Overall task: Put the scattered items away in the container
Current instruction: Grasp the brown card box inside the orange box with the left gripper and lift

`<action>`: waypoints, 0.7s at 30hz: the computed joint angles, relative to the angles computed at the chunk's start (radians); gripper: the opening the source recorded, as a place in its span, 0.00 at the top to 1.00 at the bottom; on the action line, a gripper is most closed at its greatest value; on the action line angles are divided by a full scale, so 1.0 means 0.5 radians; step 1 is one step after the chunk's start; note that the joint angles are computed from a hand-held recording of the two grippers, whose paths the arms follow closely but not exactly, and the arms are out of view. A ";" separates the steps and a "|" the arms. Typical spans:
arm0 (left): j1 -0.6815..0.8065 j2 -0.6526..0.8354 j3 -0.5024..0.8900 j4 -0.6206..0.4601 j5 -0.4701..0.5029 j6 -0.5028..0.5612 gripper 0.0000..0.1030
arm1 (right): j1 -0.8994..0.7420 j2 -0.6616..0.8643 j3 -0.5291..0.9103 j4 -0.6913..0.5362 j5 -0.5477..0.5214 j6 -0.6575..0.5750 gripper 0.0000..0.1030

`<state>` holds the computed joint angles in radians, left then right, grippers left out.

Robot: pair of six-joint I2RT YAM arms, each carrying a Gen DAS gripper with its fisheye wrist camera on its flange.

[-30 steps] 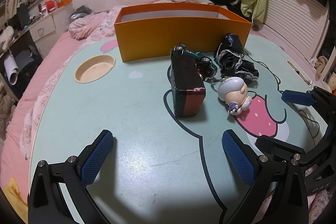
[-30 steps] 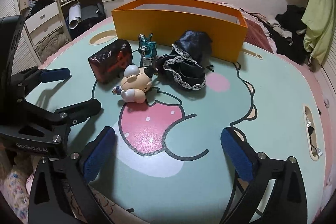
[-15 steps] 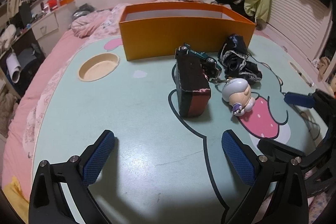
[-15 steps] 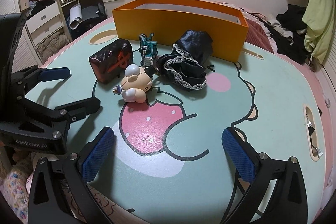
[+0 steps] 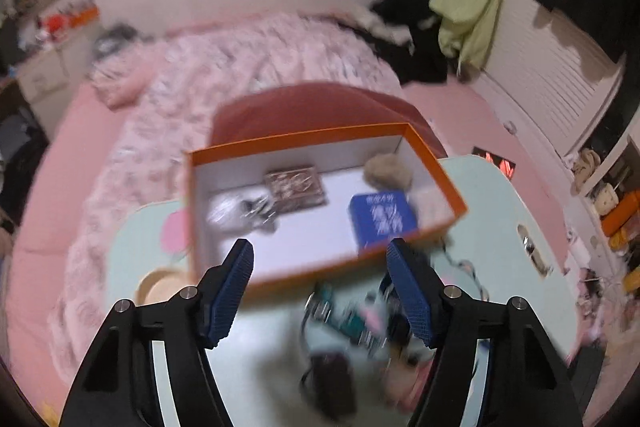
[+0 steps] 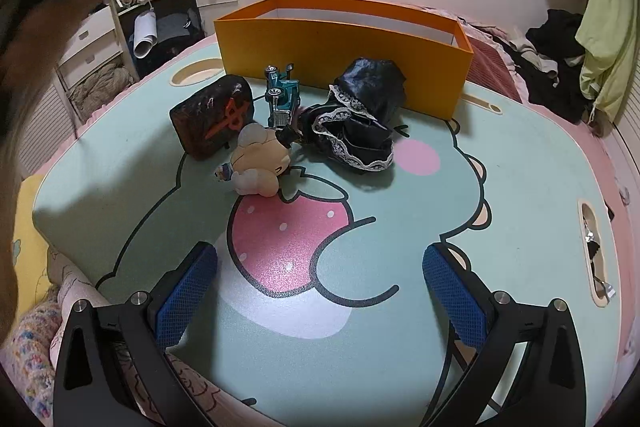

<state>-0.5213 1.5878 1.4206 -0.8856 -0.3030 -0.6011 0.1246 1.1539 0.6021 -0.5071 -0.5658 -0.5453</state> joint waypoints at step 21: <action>0.238 1.064 0.993 -0.415 -0.065 0.036 0.46 | -0.009 -0.010 0.003 -0.014 -0.036 -0.005 0.00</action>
<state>-0.4022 2.1195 1.9172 -1.0932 -0.3357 -0.5830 0.1201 1.1490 0.6038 -0.5142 -0.5837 -0.5480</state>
